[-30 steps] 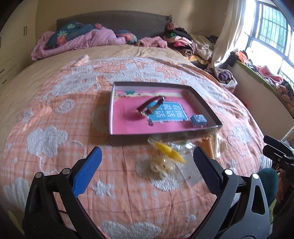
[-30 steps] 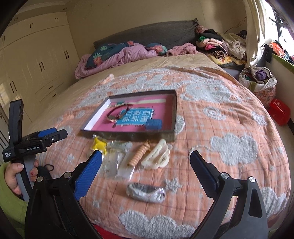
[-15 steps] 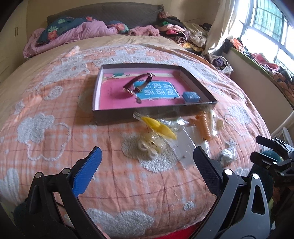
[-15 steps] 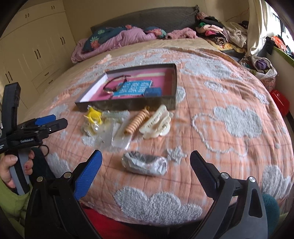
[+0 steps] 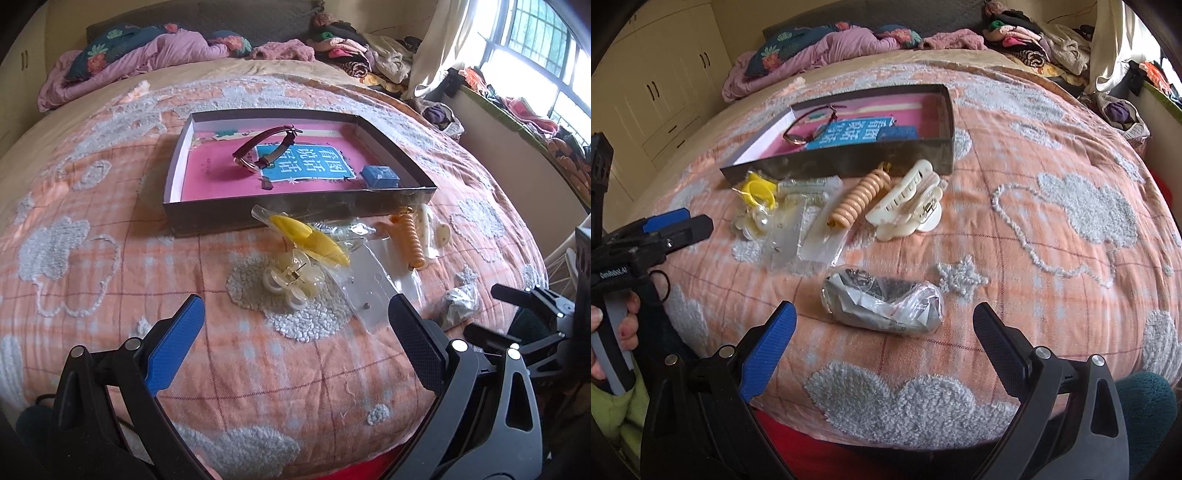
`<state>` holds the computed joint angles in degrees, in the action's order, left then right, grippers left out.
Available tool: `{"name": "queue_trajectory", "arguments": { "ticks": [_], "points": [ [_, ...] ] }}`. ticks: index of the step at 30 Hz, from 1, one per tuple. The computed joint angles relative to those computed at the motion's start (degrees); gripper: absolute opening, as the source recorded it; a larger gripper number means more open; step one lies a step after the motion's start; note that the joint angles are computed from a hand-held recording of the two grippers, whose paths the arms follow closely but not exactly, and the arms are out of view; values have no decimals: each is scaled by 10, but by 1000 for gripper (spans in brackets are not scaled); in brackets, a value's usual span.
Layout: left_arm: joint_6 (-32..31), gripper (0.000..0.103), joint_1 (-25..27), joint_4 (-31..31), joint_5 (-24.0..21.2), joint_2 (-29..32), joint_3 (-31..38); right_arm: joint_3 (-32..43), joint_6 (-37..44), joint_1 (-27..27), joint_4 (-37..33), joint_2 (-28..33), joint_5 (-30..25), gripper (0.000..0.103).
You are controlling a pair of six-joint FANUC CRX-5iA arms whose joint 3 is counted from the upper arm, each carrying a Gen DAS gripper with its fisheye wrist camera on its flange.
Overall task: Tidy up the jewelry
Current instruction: 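Move the left tool toward the bagged yellow hair ties, then grasp the yellow hair ties with the left tool while the right tool grasps the foil packet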
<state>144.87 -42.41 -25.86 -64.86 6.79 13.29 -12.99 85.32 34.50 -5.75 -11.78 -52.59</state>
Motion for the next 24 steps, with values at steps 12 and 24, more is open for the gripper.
{"name": "queue_trajectory", "arguments": {
  "ticks": [12,24],
  "points": [
    [-19,93,57,71,90,11,-21,-11,-28,12,34,25,24,96],
    [-57,45,99,148,146,27,-41,-8,11,4,6,25,36,72]
  ]
}}
